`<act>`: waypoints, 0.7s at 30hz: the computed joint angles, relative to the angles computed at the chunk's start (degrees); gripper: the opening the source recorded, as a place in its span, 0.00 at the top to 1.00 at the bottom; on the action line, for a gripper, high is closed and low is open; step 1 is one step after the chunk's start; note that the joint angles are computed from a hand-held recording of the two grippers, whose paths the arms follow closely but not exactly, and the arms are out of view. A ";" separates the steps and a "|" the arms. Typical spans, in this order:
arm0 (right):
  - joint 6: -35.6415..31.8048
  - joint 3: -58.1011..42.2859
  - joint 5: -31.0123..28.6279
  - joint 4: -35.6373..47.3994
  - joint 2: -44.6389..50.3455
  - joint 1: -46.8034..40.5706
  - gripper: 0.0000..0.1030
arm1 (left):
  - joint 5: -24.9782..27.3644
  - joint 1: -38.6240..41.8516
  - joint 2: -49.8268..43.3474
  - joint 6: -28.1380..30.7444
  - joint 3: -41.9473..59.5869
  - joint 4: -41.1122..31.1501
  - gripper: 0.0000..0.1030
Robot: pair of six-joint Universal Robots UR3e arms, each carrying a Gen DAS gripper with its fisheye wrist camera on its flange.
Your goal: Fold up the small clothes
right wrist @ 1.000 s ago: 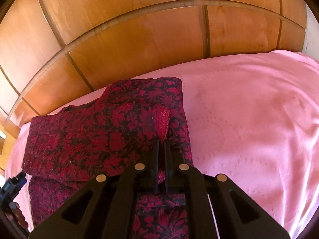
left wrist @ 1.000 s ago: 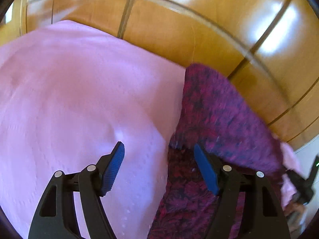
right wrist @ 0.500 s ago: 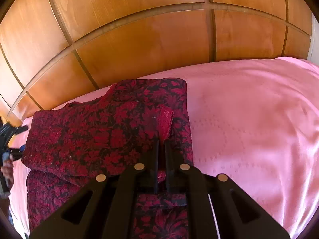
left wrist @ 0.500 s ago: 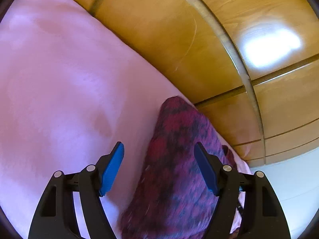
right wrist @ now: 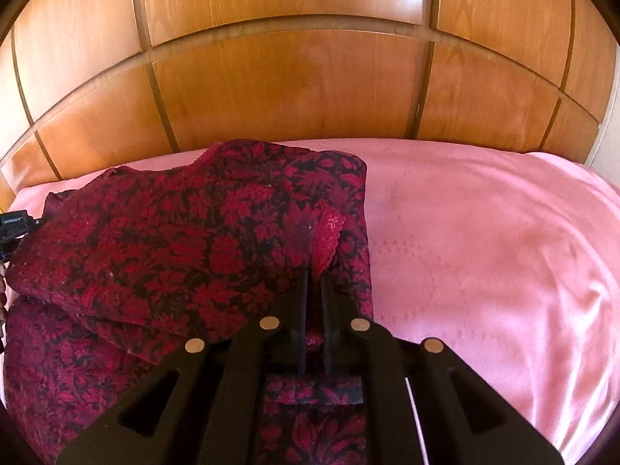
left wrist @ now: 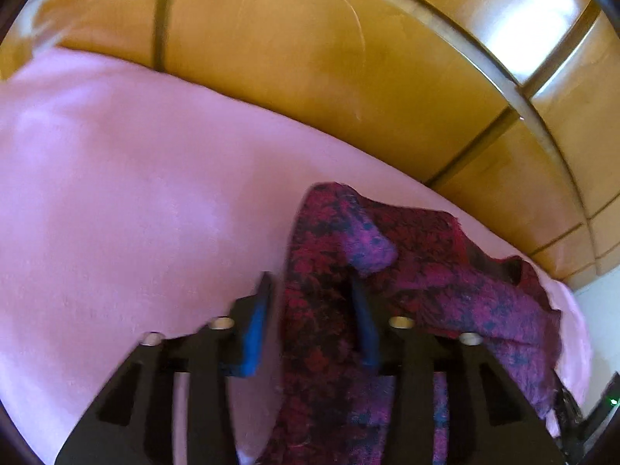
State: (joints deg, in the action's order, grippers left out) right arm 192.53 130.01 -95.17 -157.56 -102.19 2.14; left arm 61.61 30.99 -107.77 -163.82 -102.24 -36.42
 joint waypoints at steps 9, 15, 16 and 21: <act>1.28 -2.65 0.77 7.44 -9.89 -0.53 0.56 | -9.83 9.80 29.55 17.23 -25.58 3.33 0.48; 2.26 -8.53 2.65 6.68 -2.57 4.65 0.55 | -4.54 7.77 28.42 22.26 -32.71 7.54 0.48; 2.48 -9.85 2.95 7.48 0.75 5.42 0.55 | -4.07 7.56 27.06 22.09 -33.89 10.83 0.48; 2.57 -8.90 -5.81 -2.73 12.05 10.98 0.53 | -0.86 4.65 21.56 18.46 -34.42 20.52 0.47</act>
State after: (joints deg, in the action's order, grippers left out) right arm 195.10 121.11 -100.98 -160.29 -90.14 13.12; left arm 60.75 35.64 -86.21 -145.35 -136.65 -15.89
